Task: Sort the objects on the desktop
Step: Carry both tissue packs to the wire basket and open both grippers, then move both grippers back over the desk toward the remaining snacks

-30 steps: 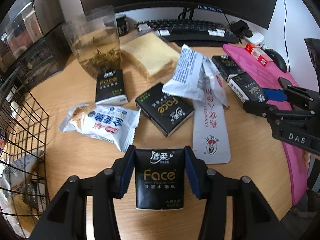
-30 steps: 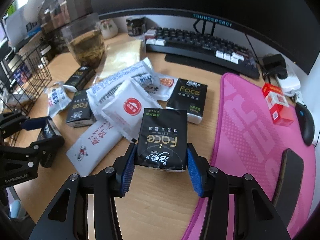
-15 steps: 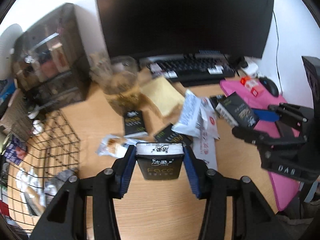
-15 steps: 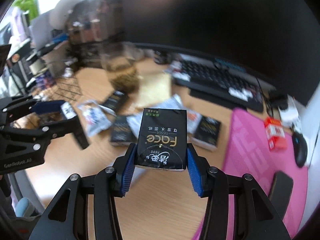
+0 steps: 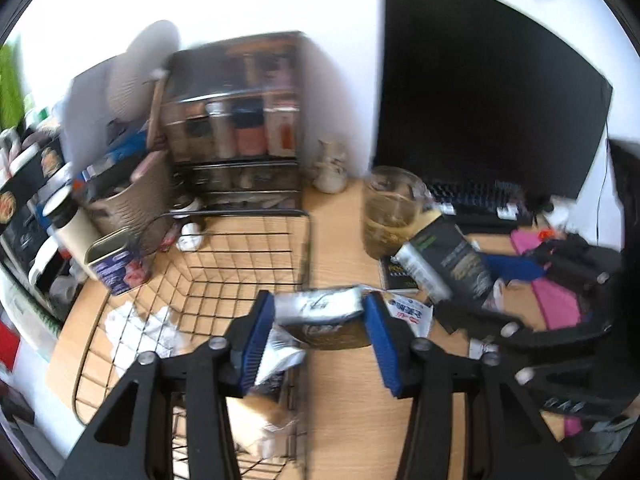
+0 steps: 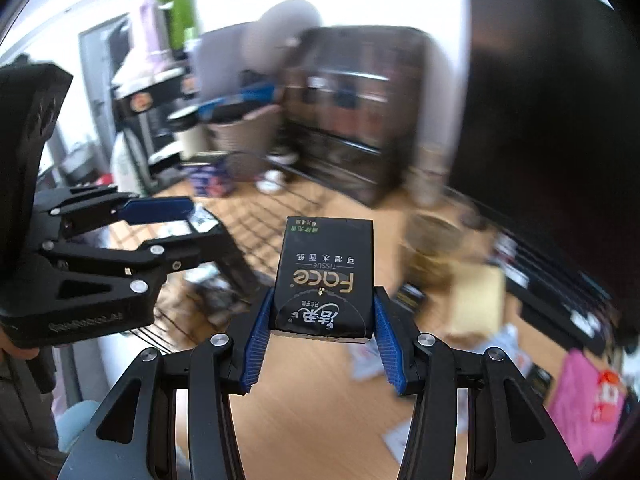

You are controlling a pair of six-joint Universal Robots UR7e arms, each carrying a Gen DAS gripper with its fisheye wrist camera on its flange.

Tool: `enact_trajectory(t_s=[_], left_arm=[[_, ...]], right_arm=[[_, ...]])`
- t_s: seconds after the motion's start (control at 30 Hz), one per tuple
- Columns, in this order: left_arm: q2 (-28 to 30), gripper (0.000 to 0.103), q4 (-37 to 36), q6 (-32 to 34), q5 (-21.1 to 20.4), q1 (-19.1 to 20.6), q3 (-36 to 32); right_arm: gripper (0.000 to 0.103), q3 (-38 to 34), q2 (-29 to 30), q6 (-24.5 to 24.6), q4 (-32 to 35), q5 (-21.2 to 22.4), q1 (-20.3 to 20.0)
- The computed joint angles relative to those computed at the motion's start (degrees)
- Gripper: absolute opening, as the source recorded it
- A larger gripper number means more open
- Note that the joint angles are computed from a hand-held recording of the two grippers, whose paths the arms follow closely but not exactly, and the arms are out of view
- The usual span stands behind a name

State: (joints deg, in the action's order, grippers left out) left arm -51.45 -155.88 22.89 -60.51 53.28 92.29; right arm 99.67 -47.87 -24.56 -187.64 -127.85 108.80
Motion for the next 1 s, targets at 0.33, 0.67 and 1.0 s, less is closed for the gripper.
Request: enact_trajectory(t_s=[0.33, 0.67, 1.0], left_arm=[[-2.28, 0.042, -1.56, -0.09, 4.38, 3.73, -1.75], [-2.91, 0.042, -1.67, -0.53, 4.88, 4.70, -0.99], [-2.88, 0.076, -2.31, -1.19, 4.23, 3.87, -0.88]], right_arm=[[0.049, -9.27, 7.72, -0.19, 6.93, 3.11, 1.25], [0.049, -14.20, 11.21, -1.53, 10.11, 4.36, 2.04], [0.058, -12.22, 9.42, 1.16, 8.62, 1.84, 1.71]])
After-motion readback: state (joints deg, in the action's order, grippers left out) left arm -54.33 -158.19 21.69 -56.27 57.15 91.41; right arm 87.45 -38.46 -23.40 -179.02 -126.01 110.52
